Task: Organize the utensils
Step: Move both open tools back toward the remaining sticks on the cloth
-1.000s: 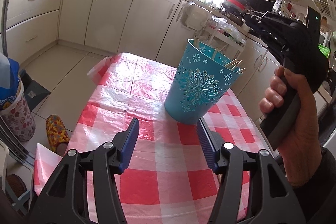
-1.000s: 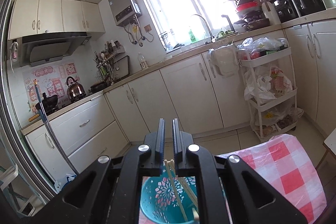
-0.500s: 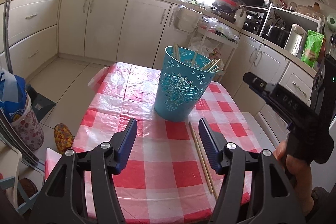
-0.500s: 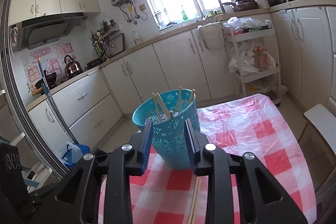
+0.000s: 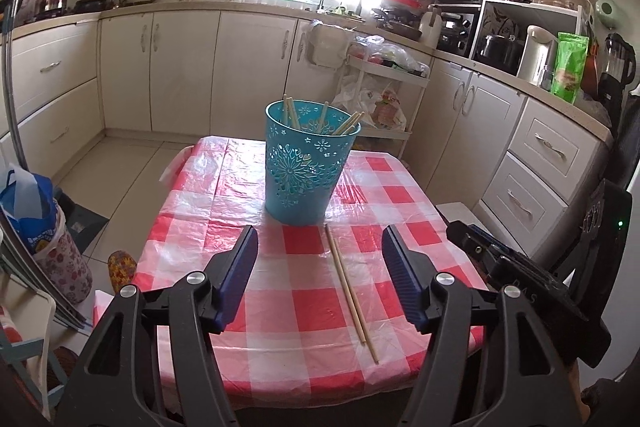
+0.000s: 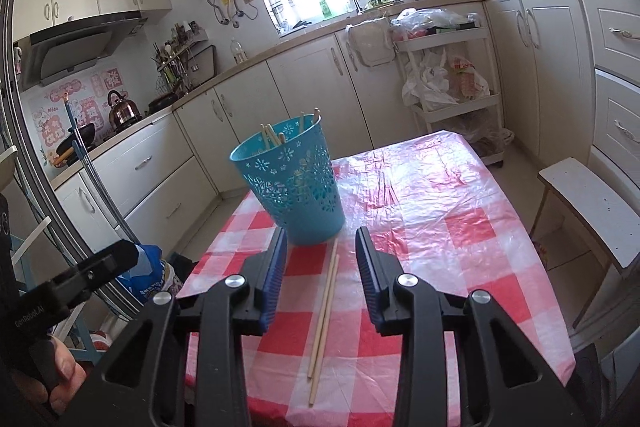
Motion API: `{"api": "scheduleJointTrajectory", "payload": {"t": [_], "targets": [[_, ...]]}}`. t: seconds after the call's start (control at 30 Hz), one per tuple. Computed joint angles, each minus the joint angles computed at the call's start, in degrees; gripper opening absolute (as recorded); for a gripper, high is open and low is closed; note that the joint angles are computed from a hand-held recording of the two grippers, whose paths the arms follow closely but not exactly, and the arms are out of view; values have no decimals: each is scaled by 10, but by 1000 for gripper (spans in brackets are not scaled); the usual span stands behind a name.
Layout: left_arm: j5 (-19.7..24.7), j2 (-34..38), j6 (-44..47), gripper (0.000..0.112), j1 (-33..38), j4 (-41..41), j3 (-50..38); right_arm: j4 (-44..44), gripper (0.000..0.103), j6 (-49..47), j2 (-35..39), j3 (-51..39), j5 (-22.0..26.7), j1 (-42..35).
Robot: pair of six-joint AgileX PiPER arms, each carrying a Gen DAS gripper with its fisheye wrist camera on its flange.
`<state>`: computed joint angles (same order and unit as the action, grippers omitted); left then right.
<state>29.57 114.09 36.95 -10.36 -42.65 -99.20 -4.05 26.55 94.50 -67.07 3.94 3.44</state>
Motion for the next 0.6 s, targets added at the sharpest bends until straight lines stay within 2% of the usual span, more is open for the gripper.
{"api": "scheduleJointTrajectory", "payload": {"t": [0.1, 0.27, 0.37, 0.5, 0.6], "targets": [[-2, -18, 3, 63, -6, 3, 22, -10, 36, 5, -5, 9, 14, 4], [-3, -27, -16, 65, -3, 29, 43, 46, 36, -60, 40, -23, 50, 10], [3, -23, -32, 65, 9, 43, 44, 77, 36, -97, 99, -75, 83, 16], [11, -7, -50, 65, 23, 55, 33, 32, 34, -69, 189, -176, 138, 24], [13, 4, -51, 65, 31, 54, 25, -2, 31, -43, 249, -261, 197, 27]]}}
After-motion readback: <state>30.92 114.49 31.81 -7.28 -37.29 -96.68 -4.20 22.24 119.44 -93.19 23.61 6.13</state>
